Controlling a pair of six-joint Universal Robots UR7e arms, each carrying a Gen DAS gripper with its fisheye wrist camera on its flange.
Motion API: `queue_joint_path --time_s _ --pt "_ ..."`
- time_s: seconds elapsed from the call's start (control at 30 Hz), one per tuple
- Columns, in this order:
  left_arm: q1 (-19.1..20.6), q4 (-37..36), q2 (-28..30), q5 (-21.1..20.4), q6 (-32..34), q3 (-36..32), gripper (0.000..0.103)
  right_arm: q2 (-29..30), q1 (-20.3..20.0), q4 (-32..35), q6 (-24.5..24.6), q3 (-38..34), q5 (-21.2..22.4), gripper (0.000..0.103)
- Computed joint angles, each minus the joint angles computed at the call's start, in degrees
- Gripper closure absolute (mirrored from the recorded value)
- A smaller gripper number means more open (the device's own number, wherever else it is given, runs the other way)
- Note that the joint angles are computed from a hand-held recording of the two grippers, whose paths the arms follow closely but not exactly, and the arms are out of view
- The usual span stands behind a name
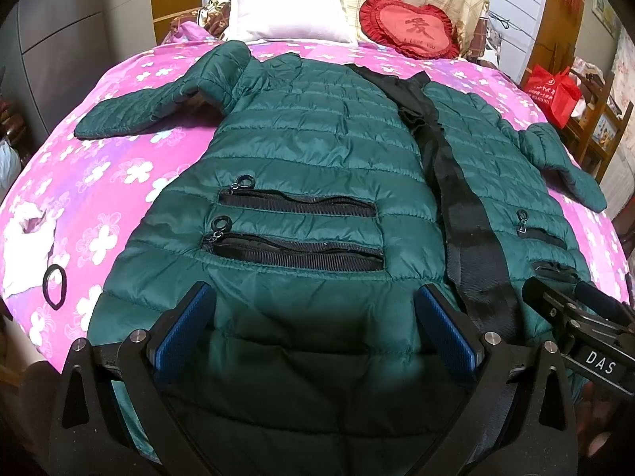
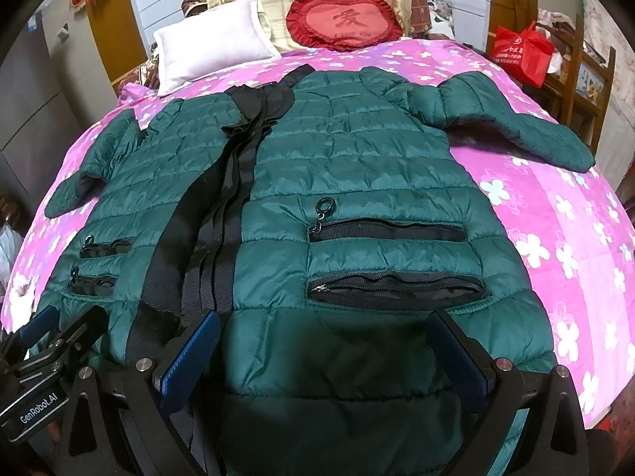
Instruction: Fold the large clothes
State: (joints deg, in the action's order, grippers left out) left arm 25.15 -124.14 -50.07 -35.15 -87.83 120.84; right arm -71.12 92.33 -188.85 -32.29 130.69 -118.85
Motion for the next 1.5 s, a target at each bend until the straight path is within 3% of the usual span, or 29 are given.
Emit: queue_joint_path --time_s 1.03,1.23,1.5 --pt "1.4 1.4 -1.1 0.7 -1.2 0.1 0.001 2.6 1.3 0.4 0.3 -2.8 -0.3 0.0" --pt "2.2 1.5 -1.6 0.9 -1.0 0.0 0.001 2.5 1.0 2.8 2.1 -3.7 1.9 0.0" --pt "3.1 2.8 -2.8 2.8 -0.9 -0.6 0.001 4.7 2.4 2.9 1.3 -5.7 0.9 0.0"
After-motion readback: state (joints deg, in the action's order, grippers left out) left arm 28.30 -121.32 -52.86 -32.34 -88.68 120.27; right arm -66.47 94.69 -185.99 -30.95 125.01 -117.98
